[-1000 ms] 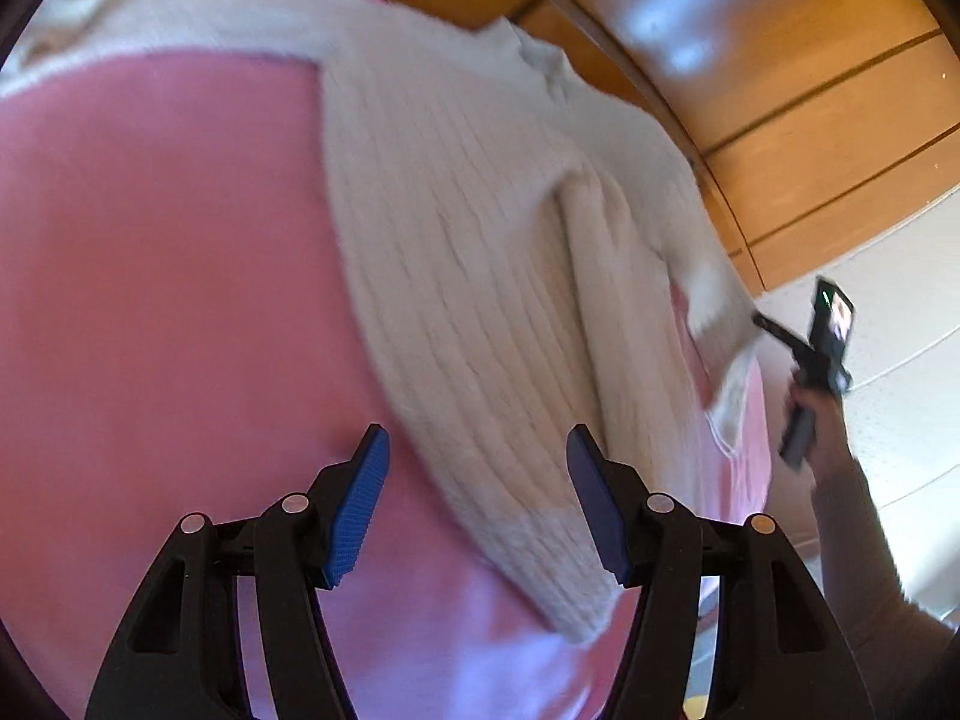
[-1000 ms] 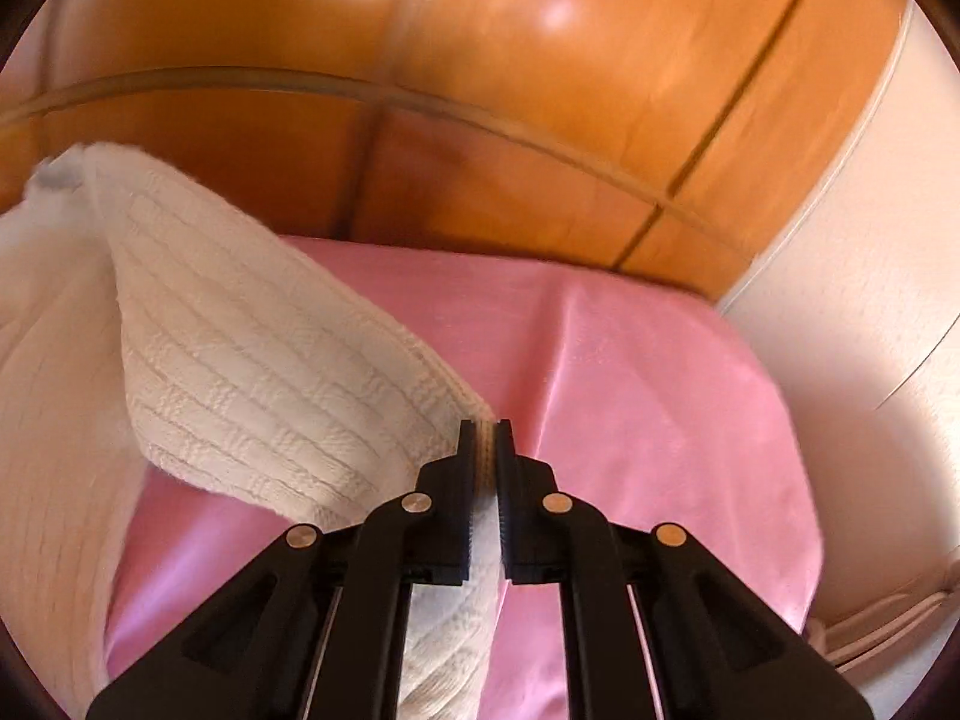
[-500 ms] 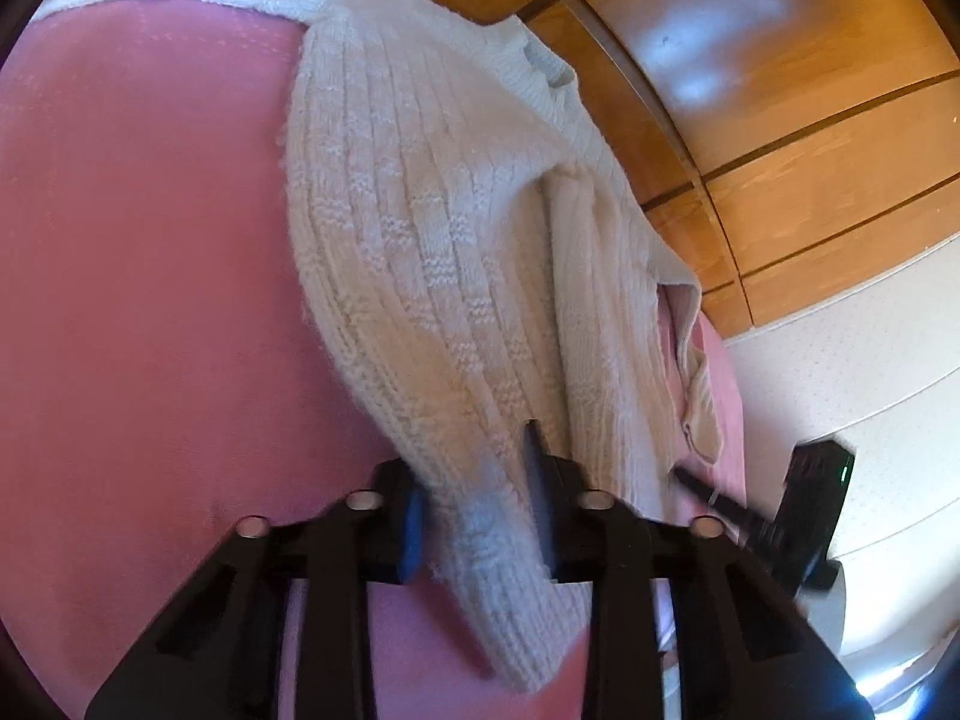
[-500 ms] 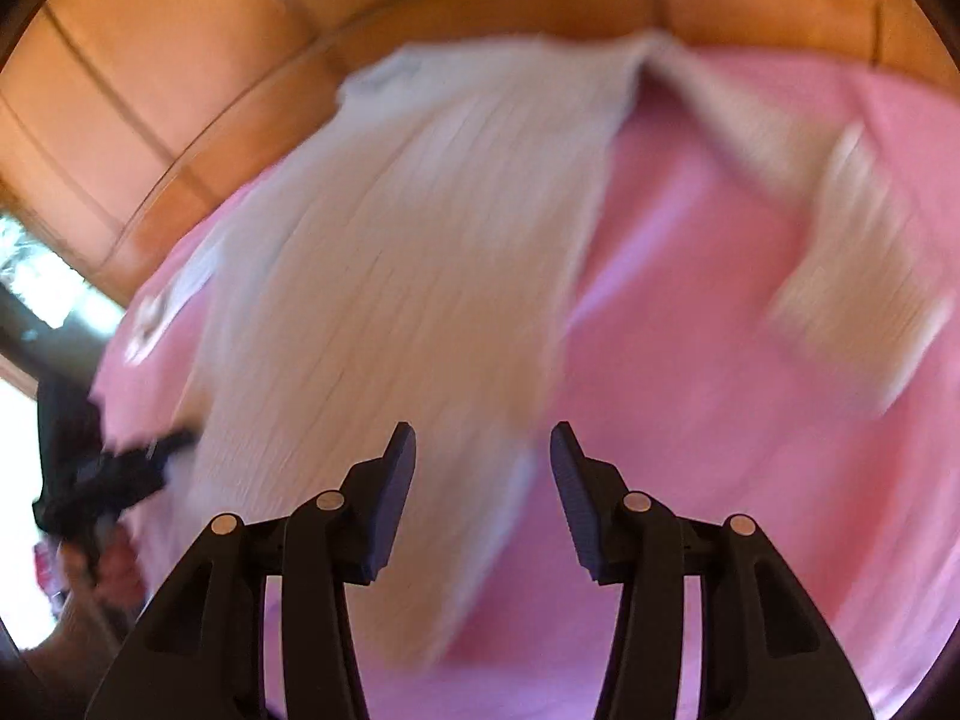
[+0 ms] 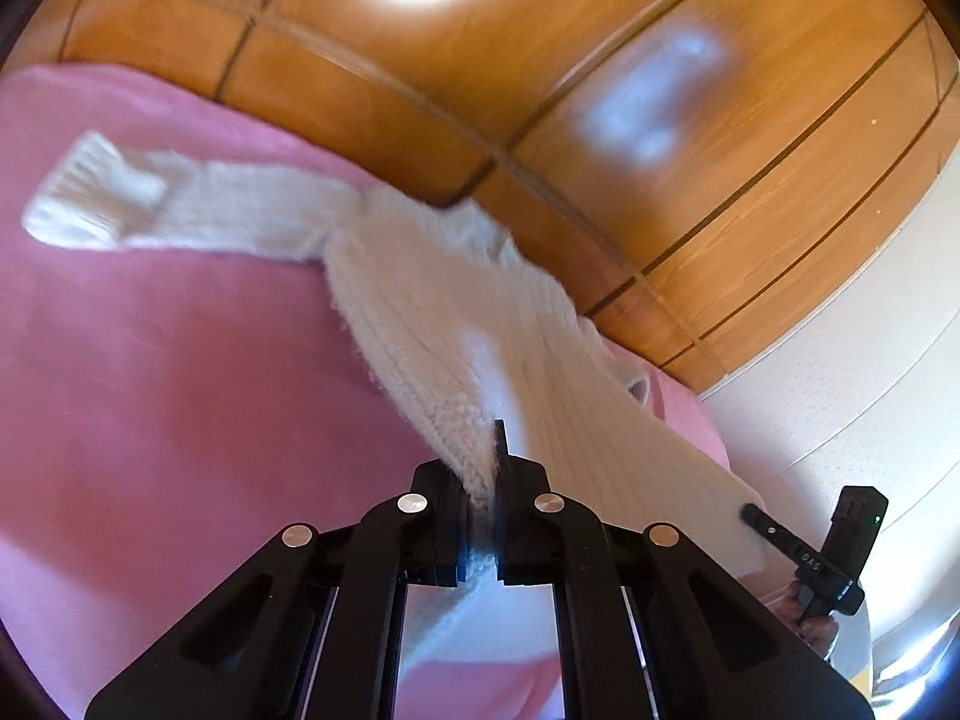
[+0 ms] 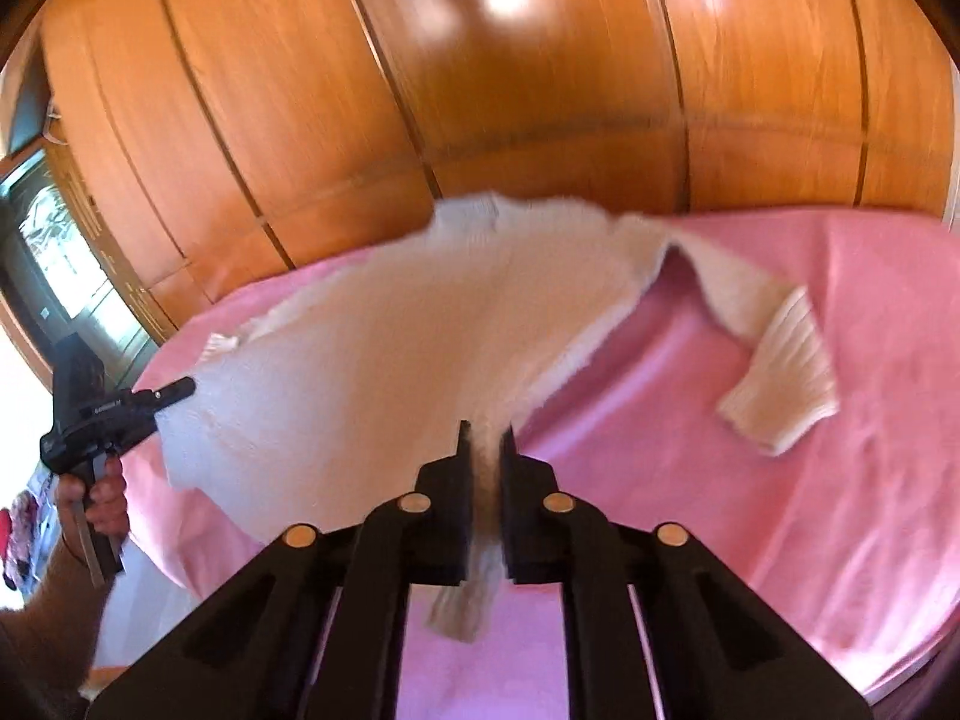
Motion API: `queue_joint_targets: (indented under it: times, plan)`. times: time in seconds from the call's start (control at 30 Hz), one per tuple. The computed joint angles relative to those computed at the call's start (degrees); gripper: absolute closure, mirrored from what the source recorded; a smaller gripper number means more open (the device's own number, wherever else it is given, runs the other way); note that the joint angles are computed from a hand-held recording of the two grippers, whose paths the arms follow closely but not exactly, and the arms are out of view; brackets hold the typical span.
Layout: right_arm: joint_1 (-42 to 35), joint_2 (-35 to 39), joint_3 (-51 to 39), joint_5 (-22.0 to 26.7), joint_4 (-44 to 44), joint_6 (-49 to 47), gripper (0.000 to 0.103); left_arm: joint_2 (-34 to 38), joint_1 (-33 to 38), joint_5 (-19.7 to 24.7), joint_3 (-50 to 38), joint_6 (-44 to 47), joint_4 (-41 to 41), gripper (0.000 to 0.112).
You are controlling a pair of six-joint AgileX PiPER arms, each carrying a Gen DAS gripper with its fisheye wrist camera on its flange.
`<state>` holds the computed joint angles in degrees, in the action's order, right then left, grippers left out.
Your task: Fold small clothes
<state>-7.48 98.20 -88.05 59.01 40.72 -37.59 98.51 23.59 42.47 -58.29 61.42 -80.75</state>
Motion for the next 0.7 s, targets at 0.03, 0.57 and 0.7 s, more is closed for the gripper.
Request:
queue_joint_targets:
  times: [0.03,0.57,0.7]
  plan:
    - [-0.88,-2.18,2.48,0.20,-0.74,-1.04,0.097,-1.98,1.81,1.11,1.55,-0.36,1.74,0.108]
    - [0.82,-5.43,22.21,-4.74,-14.58,4.41,0.060,-1.15,4.75,-9.88,17.54,-2.38,10.19,0.083]
    - [3.01,-4.47,18.33,-8.39,-12.29,4.93,0.046,-0.21,6.39,-10.11,16.80,-0.04,4.89,0.078]
